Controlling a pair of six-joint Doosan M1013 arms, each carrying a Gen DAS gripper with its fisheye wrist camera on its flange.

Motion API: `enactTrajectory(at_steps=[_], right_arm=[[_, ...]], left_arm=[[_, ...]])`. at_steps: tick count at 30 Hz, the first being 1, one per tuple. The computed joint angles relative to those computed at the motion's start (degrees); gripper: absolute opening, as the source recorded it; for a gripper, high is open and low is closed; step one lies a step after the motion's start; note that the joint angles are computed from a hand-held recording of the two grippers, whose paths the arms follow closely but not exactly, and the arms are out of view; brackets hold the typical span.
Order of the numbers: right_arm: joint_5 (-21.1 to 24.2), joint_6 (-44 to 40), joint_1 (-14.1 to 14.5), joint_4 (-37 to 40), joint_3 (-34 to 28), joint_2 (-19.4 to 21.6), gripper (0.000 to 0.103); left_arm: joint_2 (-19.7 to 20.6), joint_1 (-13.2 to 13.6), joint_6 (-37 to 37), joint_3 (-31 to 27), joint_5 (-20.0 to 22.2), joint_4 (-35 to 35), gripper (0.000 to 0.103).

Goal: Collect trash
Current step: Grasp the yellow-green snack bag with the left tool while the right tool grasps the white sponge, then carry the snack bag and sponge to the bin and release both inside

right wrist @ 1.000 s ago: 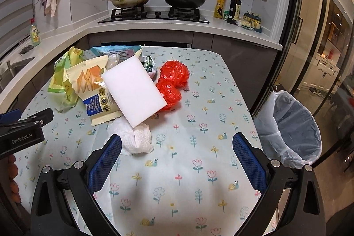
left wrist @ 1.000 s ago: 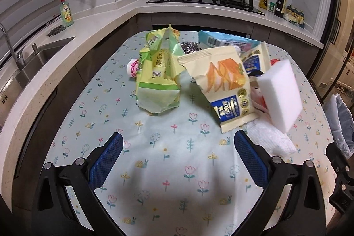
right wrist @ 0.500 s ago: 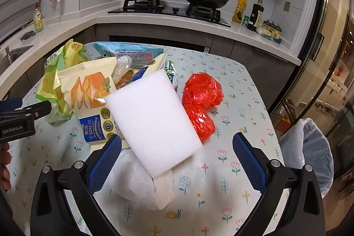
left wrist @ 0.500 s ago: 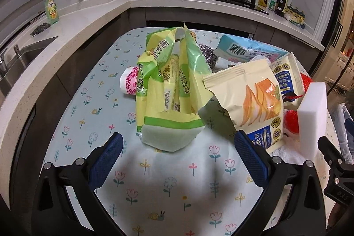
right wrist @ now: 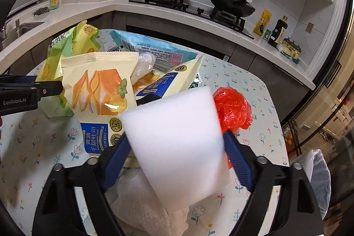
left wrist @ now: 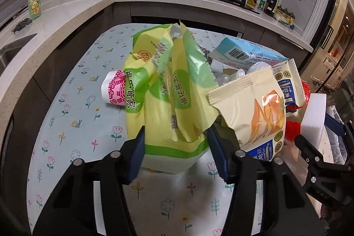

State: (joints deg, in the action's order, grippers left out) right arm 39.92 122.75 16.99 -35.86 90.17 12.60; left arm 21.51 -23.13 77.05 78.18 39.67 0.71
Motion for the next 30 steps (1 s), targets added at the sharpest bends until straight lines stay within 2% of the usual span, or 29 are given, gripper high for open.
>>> enactTrajectory(at_steps=[2,6,9,21,30], right_arm=[[-1.31,-0.53,-0.34,1.96,0.51,-0.67,0.075],[-2.54,2.23,-0.34,1.13,1.59,-2.22,0.074],[-3.40,4.66,-0.40,-0.11,2.56,-3.68,0.074],[-3.88,14.30,-1.14,-6.14,7.52,-10.76,0.074],[-3.32,21.91,-3.69,-11.22,12.24,-17.28,0.074]], left_arm=[[-0.59,-0.19,0.38,0.73,-1.10,-0.14,0.031],[-1.80,-0.35,-0.16,1.81,-1.85,-0.74,0.020],[-3.22,-0.56,-0.84,3.05,-2.78,-0.89,0.016],[-9.88,-3.44,-4.48,6.07,-7.98,3.50,0.013],[-12.27,-8.37,1.79,4.88,-11.59,-0.43,0.013]])
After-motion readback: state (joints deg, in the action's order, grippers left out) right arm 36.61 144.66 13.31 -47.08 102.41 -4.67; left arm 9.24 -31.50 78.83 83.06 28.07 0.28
